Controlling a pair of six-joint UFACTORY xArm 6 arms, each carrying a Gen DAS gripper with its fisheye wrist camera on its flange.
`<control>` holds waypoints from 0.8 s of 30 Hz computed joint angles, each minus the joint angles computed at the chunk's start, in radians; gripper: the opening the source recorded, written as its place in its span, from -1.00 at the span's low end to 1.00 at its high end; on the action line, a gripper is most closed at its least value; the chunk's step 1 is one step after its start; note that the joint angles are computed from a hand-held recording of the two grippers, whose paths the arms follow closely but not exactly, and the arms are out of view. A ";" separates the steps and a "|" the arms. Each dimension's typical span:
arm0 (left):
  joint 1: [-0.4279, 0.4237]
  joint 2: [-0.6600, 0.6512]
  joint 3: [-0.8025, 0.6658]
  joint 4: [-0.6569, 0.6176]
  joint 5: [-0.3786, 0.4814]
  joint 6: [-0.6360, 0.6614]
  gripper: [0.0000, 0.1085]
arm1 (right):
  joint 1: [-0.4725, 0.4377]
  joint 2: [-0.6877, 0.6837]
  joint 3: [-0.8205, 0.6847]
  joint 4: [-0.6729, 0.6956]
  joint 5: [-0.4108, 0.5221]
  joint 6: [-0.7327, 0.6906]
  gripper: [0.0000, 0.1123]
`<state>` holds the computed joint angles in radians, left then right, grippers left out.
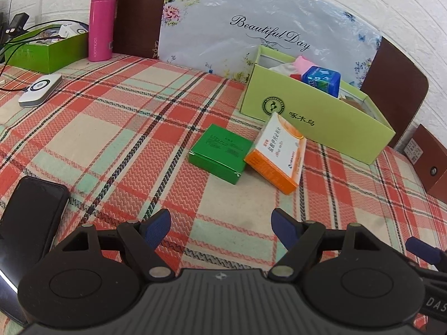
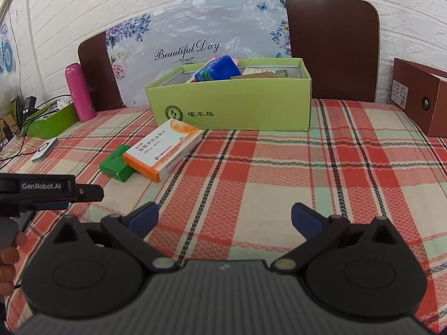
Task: Organize objects
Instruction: 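Move both open tools back toward the green and orange boxes, then grasp the orange-white medicine box with the right tool while the left tool grasps the green box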
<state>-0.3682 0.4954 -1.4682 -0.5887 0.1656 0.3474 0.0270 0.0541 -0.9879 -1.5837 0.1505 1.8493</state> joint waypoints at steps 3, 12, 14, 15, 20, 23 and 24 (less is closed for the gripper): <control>0.009 0.017 -0.031 -0.036 0.030 0.018 0.51 | 0.012 0.022 -0.020 0.030 0.009 -0.033 0.83; 0.043 0.064 -0.105 -0.051 0.056 0.025 0.51 | 0.056 0.170 -0.191 0.110 0.009 -0.135 0.83; 0.054 0.077 -0.125 -0.046 0.066 0.012 0.51 | 0.062 0.211 -0.236 0.154 0.001 -0.181 0.83; 0.060 0.083 -0.135 -0.050 0.071 0.010 0.51 | 0.066 0.229 -0.255 0.186 0.002 -0.210 0.83; 0.085 0.106 -0.171 -0.086 0.090 0.022 0.51 | 0.071 0.325 -0.359 0.358 -0.025 -0.314 0.83; 0.096 0.119 -0.188 -0.086 0.111 0.020 0.51 | 0.072 0.378 -0.423 0.433 -0.023 -0.330 0.83; 0.098 0.123 -0.193 -0.094 0.115 0.029 0.51 | 0.075 0.395 -0.444 0.465 -0.015 -0.354 0.83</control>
